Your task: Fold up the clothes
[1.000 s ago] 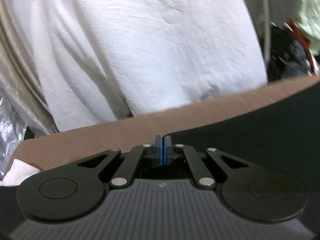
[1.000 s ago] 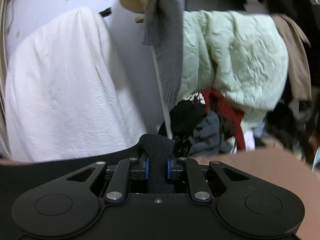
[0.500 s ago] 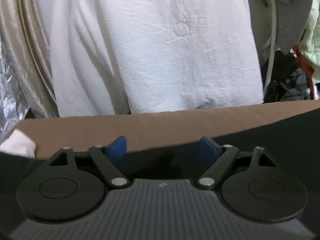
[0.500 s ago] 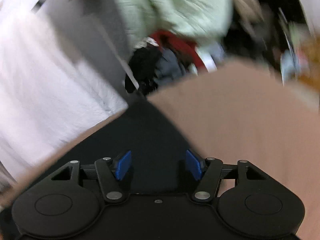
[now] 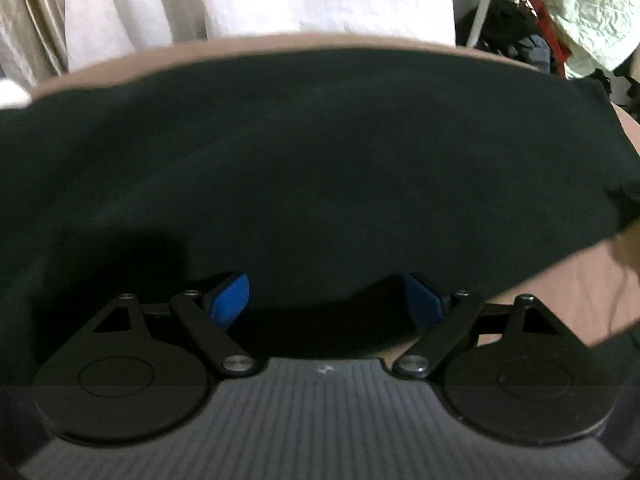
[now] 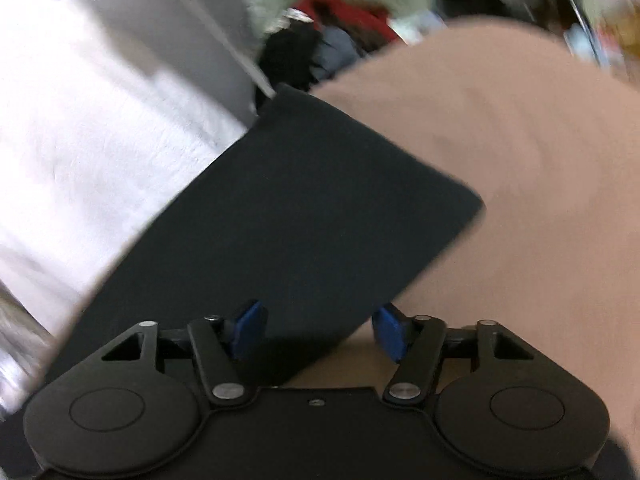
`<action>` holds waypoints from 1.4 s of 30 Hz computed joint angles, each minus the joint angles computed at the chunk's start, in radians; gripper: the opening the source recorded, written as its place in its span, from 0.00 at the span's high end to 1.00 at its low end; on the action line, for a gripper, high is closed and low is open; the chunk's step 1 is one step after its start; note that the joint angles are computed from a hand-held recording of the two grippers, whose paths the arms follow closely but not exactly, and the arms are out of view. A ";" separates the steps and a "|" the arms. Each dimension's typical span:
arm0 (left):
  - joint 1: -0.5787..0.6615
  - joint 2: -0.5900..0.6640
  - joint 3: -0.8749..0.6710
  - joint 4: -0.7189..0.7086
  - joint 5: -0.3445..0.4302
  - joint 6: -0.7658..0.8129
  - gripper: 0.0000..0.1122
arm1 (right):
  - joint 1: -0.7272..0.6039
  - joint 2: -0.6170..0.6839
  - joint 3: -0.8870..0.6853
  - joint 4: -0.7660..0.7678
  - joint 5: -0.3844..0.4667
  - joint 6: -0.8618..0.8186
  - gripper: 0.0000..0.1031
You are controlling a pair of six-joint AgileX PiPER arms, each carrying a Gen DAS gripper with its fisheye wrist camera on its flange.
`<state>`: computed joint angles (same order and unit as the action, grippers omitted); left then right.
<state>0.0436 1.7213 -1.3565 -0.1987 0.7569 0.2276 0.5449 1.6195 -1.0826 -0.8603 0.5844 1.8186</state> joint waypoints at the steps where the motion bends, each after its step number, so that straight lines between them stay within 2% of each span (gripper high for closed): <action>1: 0.009 -0.008 0.016 -0.022 -0.004 0.004 0.24 | 0.012 0.016 -0.008 -0.073 0.035 0.036 0.74; 2: 0.017 -0.014 0.026 -0.042 -0.005 0.007 0.24 | 0.018 0.018 0.000 -0.144 0.053 0.076 0.93; 5: 0.056 -0.023 0.029 -0.166 0.035 0.048 0.24 | 0.042 -0.007 0.023 -0.293 0.127 0.130 0.96; 7: 0.074 -0.042 0.064 -0.239 0.047 0.083 0.24 | 0.074 -0.004 0.004 -0.333 0.222 0.063 0.96; 9: 0.055 -0.071 0.104 -0.202 0.035 0.084 0.24 | 0.054 0.029 -0.012 -0.263 0.229 -0.029 0.94; 10: 0.032 -0.089 0.125 -0.151 0.025 0.072 0.24 | 0.021 0.049 -0.015 -0.217 0.203 -0.060 0.93; 12: -0.003 -0.137 0.155 -0.064 0.026 0.059 0.24 | -0.004 0.024 0.010 -0.189 0.168 -0.045 0.89; 13: 0.002 -0.169 0.176 -0.067 0.034 0.079 0.24 | 0.003 0.013 -0.005 -0.163 0.198 -0.080 0.80; 14: 0.028 -0.202 0.195 -0.093 0.043 0.102 0.24 | 0.011 0.005 -0.034 -0.123 0.244 -0.137 0.64; 16: 0.107 -0.270 0.226 -0.157 0.067 0.137 0.24 | 0.076 -0.001 -0.079 -0.140 0.397 -0.153 0.51; 18: 0.205 -0.338 0.246 -0.184 0.081 0.137 0.24 | 0.092 -0.046 -0.067 -0.144 0.436 -0.162 0.50; 22: 0.387 -0.425 0.234 -0.078 0.064 0.095 0.24 | 0.067 -0.180 -0.006 0.004 0.273 -0.208 0.50; 24: 0.500 -0.457 0.222 -0.054 0.067 0.115 0.24 | 0.075 -0.199 -0.007 0.040 0.206 -0.230 0.50; 28: 0.754 -0.496 0.236 -0.190 0.126 0.257 0.24 | 0.065 -0.182 -0.052 0.211 0.054 -0.433 0.50; 31: 0.906 -0.532 0.322 -0.255 0.167 0.344 0.24 | 0.076 -0.133 -0.124 0.390 0.000 -0.621 0.50; 35: 1.092 -0.553 0.434 -0.415 0.292 0.513 0.24 | 0.091 -0.049 -0.219 0.621 -0.020 -0.856 0.50; 42: 1.034 -0.620 0.529 -0.278 0.305 0.513 0.23 | 0.208 0.046 -0.349 0.794 0.077 -1.276 0.49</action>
